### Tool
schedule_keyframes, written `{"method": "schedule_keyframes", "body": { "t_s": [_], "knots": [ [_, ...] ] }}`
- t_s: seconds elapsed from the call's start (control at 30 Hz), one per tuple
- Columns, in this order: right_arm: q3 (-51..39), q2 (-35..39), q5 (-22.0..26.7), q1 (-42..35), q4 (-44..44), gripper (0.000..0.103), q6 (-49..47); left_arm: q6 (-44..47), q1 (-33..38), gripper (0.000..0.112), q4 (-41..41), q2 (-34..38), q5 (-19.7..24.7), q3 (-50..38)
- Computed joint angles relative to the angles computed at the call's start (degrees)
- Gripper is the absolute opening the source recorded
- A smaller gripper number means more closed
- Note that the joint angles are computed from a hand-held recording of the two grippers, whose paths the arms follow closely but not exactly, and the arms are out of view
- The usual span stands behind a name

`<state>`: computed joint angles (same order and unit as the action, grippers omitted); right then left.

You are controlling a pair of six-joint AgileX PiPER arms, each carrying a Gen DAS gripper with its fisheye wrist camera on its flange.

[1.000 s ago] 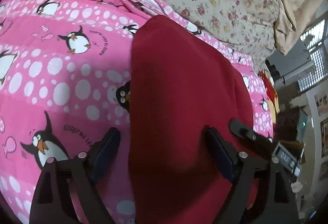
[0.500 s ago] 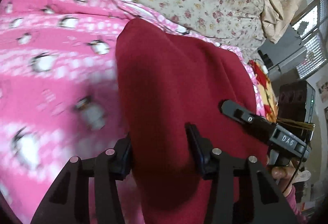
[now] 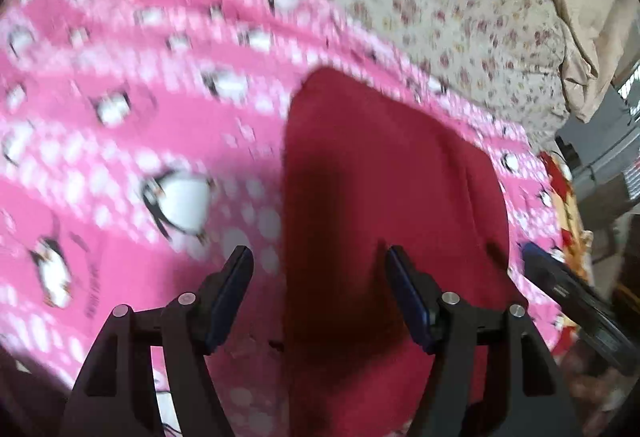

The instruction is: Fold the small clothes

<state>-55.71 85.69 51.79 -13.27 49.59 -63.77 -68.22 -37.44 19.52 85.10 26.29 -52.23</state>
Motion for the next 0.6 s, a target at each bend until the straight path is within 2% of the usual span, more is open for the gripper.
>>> {"method": "schedule_keyframes", "body": {
  "t_s": [0.1,0.2,0.27,0.33,0.4,0.43,0.5,0.6],
  "knots": [
    [0.8,-4.8,4.7,-0.7,0.6,0.056,-2.7,-5.7,-2.3,0.049,7.1,0.0,3.1,-1.0],
    [2.3,-6.9,6.7,0.6,1.3,0.056,-5.3,-9.5,-3.9,0.049,11.7,0.7,5.5,-1.6],
    [4.1,-7.1,4.7,2.7,0.3,0.054,-5.2,-10.1,-4.4,0.049,12.6,1.1,6.7,-1.4],
    [6.2,-5.9,-0.6,5.8,-2.9,0.052,-2.7,-12.4,-5.6,0.049,14.6,1.9,6.8,-1.4],
    [7.6,-3.9,-6.5,8.3,-6.9,0.044,1.7,-15.6,-7.1,0.049,18.1,1.9,7.0,-0.9],
    [8.6,-3.5,-7.7,8.1,-6.2,0.04,1.0,-16.0,-8.0,0.049,19.2,2.2,8.4,-1.4],
    [9.7,-4.3,-7.9,7.0,-4.1,0.04,-1.3,-15.9,-9.3,0.049,20.7,2.7,10.8,-2.4],
    [9.4,-6.4,-6.0,6.4,-4.9,0.04,1.2,-16.6,-10.6,0.049,22.6,2.9,13.0,-3.3]
  ]
}}
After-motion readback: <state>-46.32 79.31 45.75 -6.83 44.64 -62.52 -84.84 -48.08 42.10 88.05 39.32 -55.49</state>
